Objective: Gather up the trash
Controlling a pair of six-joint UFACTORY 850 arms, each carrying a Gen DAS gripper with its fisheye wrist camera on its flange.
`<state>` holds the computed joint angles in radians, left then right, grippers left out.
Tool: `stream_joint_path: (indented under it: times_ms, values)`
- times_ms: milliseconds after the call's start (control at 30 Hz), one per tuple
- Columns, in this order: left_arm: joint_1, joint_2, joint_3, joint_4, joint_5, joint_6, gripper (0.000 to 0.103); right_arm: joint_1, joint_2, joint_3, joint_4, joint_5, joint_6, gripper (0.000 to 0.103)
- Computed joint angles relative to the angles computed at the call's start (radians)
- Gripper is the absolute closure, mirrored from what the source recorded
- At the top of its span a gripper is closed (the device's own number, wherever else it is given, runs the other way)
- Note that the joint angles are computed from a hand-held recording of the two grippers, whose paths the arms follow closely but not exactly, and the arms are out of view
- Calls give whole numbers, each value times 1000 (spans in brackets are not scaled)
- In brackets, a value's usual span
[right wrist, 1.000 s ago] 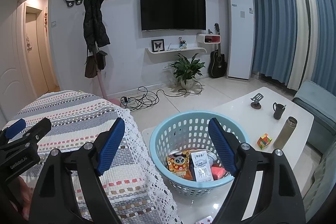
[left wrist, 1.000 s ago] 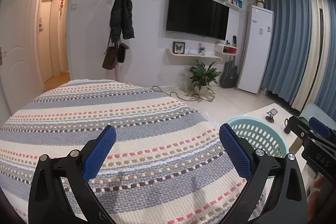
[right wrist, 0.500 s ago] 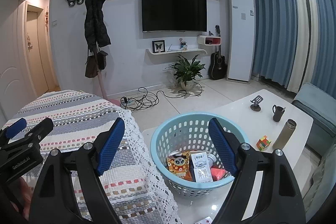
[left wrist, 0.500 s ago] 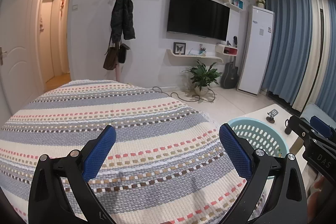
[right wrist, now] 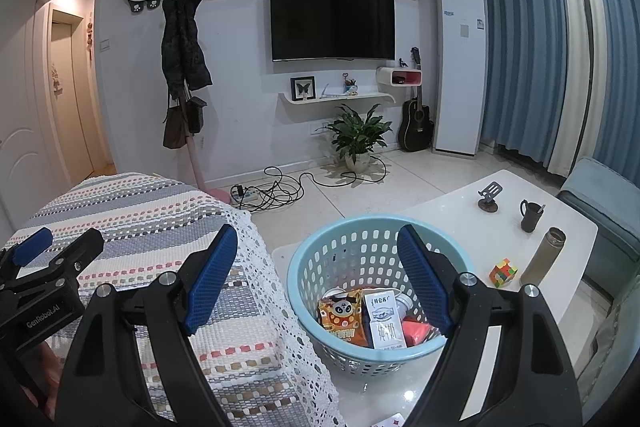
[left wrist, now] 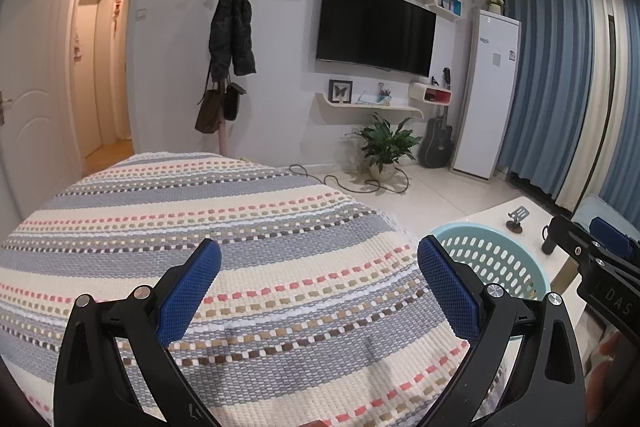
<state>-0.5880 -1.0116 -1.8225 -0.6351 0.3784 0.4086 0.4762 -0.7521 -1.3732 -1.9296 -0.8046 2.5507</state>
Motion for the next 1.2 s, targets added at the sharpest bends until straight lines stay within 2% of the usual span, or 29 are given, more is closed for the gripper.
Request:
stream_joint_path:
  times_ms: [1200]
  values:
    - [0,1,3,8,5,-5,7,-5,-9,-15,3,14,-8,25]
